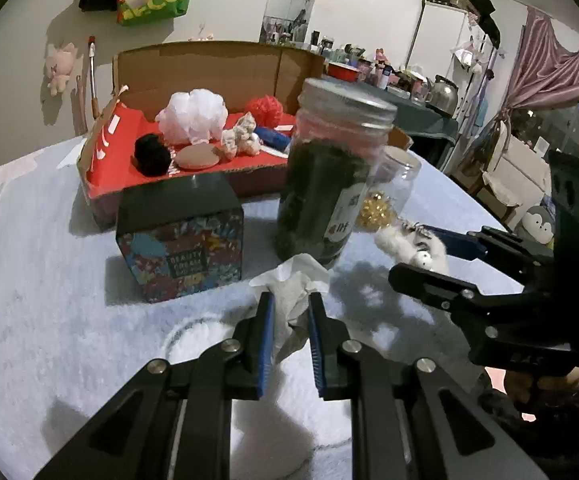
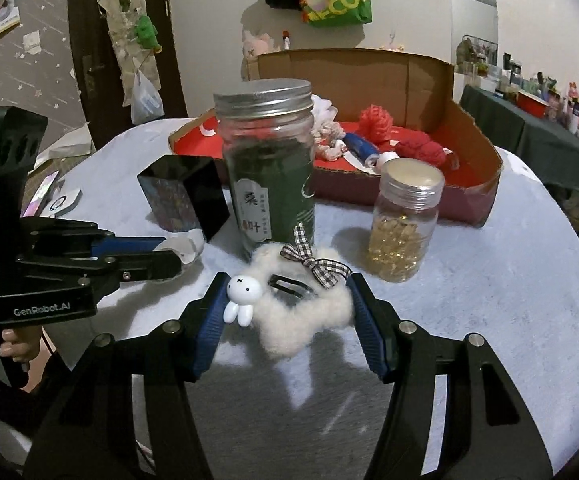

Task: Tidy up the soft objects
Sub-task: 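Grasp the white plush bear with the right tool while the left tool grasps the beige tea bag, then lift the plush bear and tea bag and carry both over the box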

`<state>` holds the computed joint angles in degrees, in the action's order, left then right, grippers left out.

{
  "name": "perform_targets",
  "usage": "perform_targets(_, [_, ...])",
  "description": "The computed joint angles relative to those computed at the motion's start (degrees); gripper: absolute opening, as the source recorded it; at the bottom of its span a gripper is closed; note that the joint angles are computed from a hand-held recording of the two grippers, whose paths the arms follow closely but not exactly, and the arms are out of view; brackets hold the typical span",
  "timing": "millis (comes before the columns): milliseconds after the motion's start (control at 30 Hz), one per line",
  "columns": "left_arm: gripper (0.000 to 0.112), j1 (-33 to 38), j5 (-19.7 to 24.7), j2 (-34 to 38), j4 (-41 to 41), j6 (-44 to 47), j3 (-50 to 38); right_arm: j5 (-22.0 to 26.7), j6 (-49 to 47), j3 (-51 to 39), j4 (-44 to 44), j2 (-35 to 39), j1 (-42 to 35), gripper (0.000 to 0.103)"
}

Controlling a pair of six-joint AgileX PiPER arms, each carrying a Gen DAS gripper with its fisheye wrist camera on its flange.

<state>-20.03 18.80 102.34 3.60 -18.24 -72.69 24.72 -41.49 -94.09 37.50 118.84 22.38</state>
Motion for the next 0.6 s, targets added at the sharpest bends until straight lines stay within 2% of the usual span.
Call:
perform_targets(467, [0.017, 0.2, 0.7, -4.6, 9.8, -7.5, 1.4, -1.0, -1.8, 1.3, 3.4, -2.2, -2.8, 0.057])
perform_targets(600, [0.017, 1.4, 0.4, -5.6, 6.4, -3.1, 0.8, -1.0, -2.5, 0.5, 3.6, -3.0, -3.5, 0.057])
